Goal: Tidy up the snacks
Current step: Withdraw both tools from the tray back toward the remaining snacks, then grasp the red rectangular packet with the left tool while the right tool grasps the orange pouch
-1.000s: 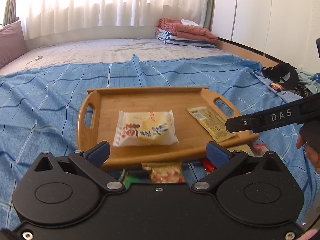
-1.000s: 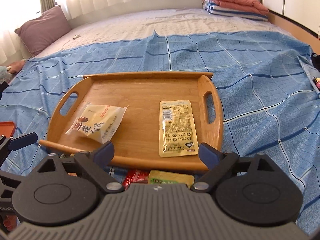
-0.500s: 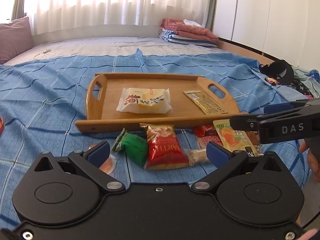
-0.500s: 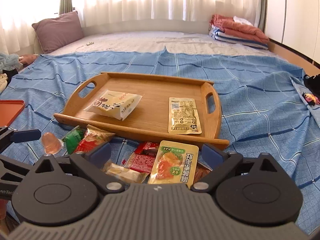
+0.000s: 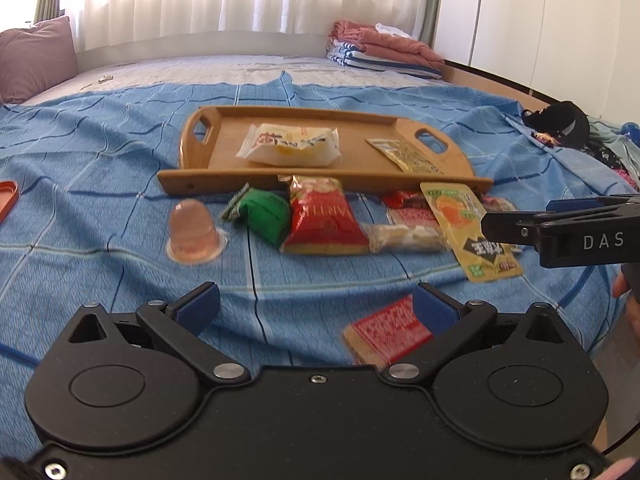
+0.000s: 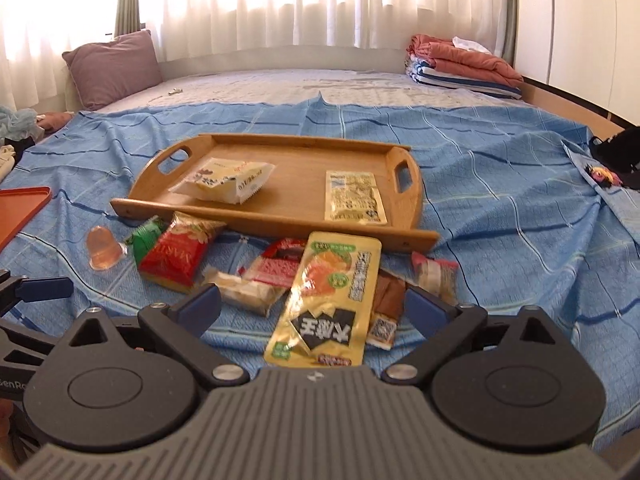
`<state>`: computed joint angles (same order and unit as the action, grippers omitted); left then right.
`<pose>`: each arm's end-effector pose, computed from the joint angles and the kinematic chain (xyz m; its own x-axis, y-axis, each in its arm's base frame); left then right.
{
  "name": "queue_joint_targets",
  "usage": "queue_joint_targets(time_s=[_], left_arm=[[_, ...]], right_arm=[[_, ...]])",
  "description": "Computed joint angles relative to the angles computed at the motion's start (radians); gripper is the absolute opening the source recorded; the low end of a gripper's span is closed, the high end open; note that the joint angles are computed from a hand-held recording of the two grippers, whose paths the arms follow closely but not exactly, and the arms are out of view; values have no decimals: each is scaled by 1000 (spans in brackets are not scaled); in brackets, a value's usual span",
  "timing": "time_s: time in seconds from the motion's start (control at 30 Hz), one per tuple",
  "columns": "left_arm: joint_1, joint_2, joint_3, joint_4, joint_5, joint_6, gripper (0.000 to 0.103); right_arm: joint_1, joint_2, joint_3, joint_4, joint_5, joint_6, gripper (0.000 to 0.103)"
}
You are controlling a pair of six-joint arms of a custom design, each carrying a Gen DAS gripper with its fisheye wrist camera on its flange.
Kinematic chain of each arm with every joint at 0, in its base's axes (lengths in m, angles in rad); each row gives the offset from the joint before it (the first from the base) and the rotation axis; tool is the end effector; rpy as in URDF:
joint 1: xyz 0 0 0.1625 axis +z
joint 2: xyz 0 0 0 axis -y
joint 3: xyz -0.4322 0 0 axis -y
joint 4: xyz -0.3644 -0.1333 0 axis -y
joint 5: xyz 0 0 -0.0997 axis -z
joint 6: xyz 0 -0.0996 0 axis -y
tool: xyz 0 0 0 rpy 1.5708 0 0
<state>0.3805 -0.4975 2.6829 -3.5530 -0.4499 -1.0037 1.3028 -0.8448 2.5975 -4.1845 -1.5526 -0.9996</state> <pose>-0.1573 -0.3031 0.0085 -0.7632 -0.0537 -0.6440 0.4946 0.5929 -0.6355 0.0346 -0.3844 0.1381 -0.6684 -0.3927 0.6317 -0.7209 0.5513 -0.4201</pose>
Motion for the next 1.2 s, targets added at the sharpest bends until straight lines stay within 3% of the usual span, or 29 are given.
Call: queue_joint_targets(time_s=[0.3, 0.43, 0.57, 0.87, 1.2], left_arm=[[-32, 53, -28, 45, -31, 5, 101], [-41, 86, -44, -7, -35, 67, 95], [-30, 100, -66, -55, -54, 152, 75], [-13, 96, -89, -69, -64, 235, 58], [-31, 74, -67, -79, -78, 264, 56]], right_arm=[[-35, 40, 11, -43, -17, -22, 101], [-38, 45, 9, -41, -17, -27, 101], [-33, 47, -4, -28, -28, -16, 99], [-24, 20, -51, 95, -49, 57, 93], [1, 43, -83, 111, -80, 43, 89]])
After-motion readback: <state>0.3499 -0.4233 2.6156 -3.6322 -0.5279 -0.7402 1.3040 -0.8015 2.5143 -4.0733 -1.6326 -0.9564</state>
